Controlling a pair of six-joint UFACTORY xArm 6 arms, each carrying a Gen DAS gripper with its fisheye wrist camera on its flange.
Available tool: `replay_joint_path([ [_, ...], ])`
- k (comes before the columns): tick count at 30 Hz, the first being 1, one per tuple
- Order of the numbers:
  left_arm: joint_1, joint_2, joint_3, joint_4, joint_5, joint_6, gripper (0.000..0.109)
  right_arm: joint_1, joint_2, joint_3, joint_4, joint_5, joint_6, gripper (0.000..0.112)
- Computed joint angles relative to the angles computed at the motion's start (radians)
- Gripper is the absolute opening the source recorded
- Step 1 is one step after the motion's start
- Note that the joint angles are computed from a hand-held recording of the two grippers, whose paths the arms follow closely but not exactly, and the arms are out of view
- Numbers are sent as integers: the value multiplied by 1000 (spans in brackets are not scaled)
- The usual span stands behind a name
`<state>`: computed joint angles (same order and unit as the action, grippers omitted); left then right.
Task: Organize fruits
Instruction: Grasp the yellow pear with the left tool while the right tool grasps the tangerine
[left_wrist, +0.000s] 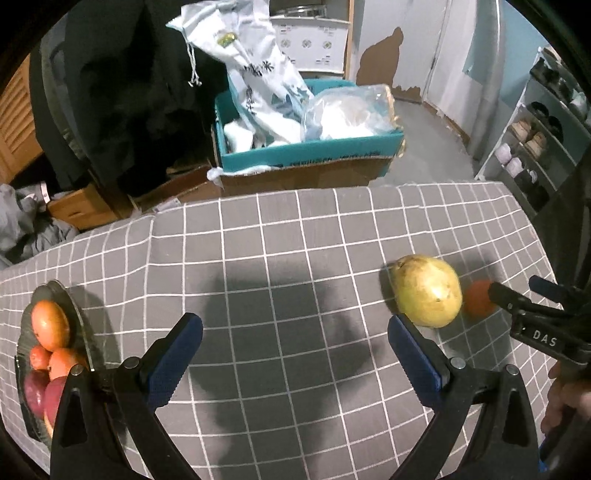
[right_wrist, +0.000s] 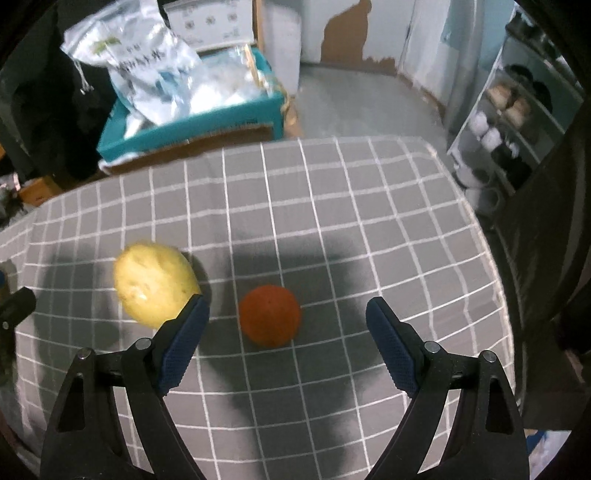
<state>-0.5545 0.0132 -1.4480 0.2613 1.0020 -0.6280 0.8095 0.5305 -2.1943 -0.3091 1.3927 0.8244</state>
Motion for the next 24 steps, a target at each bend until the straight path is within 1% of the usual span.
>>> replay_joint_path([
  [5, 6, 26, -4, -35, -4, 8, 101, -16, -3, 50, 51, -18, 0, 80],
  [10, 4, 54, -23, -47, -5, 24, 101, -23, 12, 50, 74, -20, -18, 70],
  [12, 5, 63, -28, -67, -12, 32, 101, -25, 3, 75, 88, -41, -26, 61],
  [14, 5, 69, -34, -85, -14, 42, 101, -27, 6, 81, 99, -51, -39, 55],
  [16, 0, 79, -45, -91, -12, 51, 101, -21, 13, 72, 87, -43, -46, 54],
  [18, -4, 94, -62, -103, -9, 59, 101, -21, 9, 80, 92, -62, -51, 43],
  [22, -9, 113, -88, -139, -13, 65, 101, -21, 6, 76, 74, -47, -35, 43],
  [24, -16, 130, -112, -149, -9, 74, 101, -25, -16, 99, 68, -52, -8, 43],
])
